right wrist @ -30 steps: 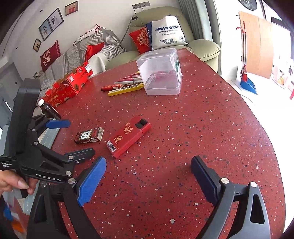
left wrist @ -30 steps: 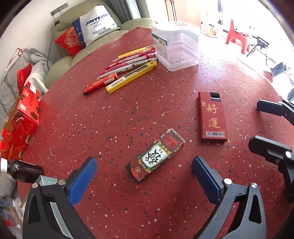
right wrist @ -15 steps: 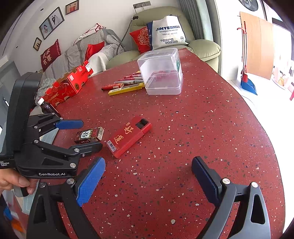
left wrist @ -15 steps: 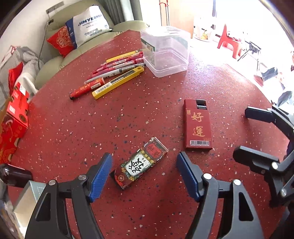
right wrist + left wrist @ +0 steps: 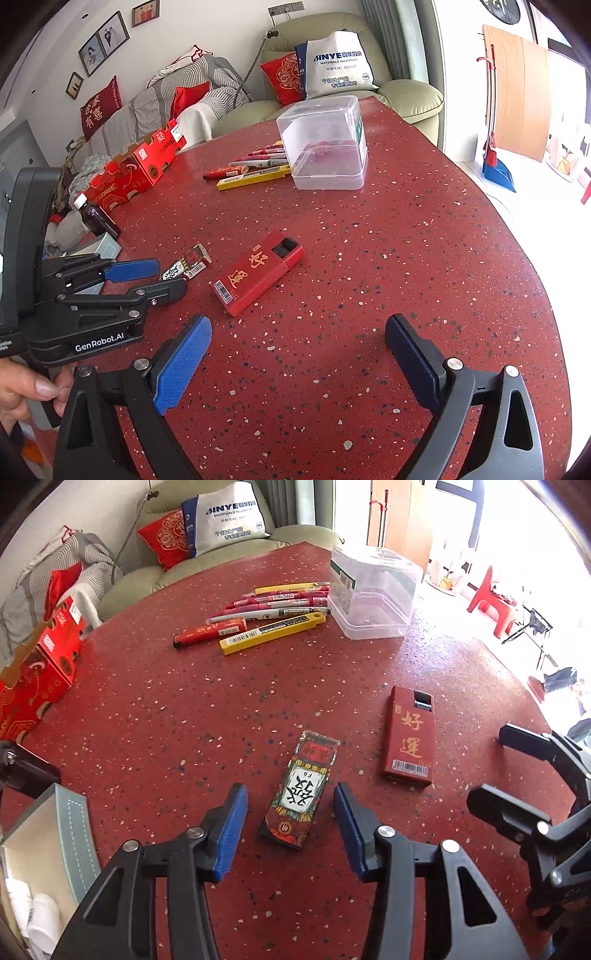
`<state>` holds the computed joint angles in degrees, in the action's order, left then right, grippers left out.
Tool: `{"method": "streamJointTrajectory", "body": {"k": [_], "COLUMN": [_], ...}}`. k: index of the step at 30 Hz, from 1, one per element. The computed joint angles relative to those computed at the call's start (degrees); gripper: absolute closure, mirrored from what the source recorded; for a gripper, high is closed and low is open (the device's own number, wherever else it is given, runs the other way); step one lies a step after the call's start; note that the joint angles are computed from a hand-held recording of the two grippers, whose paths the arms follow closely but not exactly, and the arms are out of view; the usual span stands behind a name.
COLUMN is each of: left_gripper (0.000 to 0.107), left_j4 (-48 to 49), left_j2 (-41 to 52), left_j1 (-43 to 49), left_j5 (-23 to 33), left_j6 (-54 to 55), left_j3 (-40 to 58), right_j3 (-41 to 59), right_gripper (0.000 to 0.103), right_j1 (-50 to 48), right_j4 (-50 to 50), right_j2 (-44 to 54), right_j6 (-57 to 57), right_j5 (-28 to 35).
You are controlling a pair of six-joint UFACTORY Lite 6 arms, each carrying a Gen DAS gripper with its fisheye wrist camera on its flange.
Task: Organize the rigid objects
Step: 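Close the left tool on the dark snack box with the white label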
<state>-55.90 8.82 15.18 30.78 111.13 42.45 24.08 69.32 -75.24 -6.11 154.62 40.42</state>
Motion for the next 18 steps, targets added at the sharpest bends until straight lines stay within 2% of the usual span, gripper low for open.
{"method": "streamJointTrajectory", "body": {"k": [1,3,5,6,9,10,14,18], "left_gripper": [0.038,0.030,0.035,0.042,0.063,0.067,0.070,0.070], "left_j4": [0.4,-3.0,-2.7,-2.3,-5.5,-6.9,-13.7,-17.2], "left_j2": [0.7,0.3,1.2,1.8,-1.6,-3.0,-8.1,-10.0], "left_j1": [-0.5,-0.9,0.6,1.5,2.1,1.8,2.2,9.7], "left_j5": [-0.2,-2.1,0.1,1.9,1.6,0.8,-1.9,1.1], "left_j6": [-0.5,4.2,3.9,3.0,6.2,6.5,8.2,12.2], "left_j3": [0.8,0.0,0.6,1.0,-2.7,-4.3,-10.1,-13.7], "right_j3": [0.0,0.1,-0.1,-0.4,-0.5,-0.3,-0.2,1.0], "right_gripper": [0.007,0.006,0.006,0.006,0.006,0.006,0.006,0.006], "right_j1": [0.0,-0.1,0.1,0.1,0.1,0.0,-0.1,-0.5], "right_j4": [0.1,0.0,-0.3,-0.6,-0.7,-0.6,-0.3,0.8], "right_j2": [0.0,0.2,0.0,-0.2,-0.2,-0.1,0.1,1.2], "right_j6": [-0.1,-0.2,0.4,0.8,0.9,0.6,0.2,-1.4], "right_j5": [0.0,-0.1,-0.1,-0.1,-0.1,-0.2,-0.2,-0.3]}}
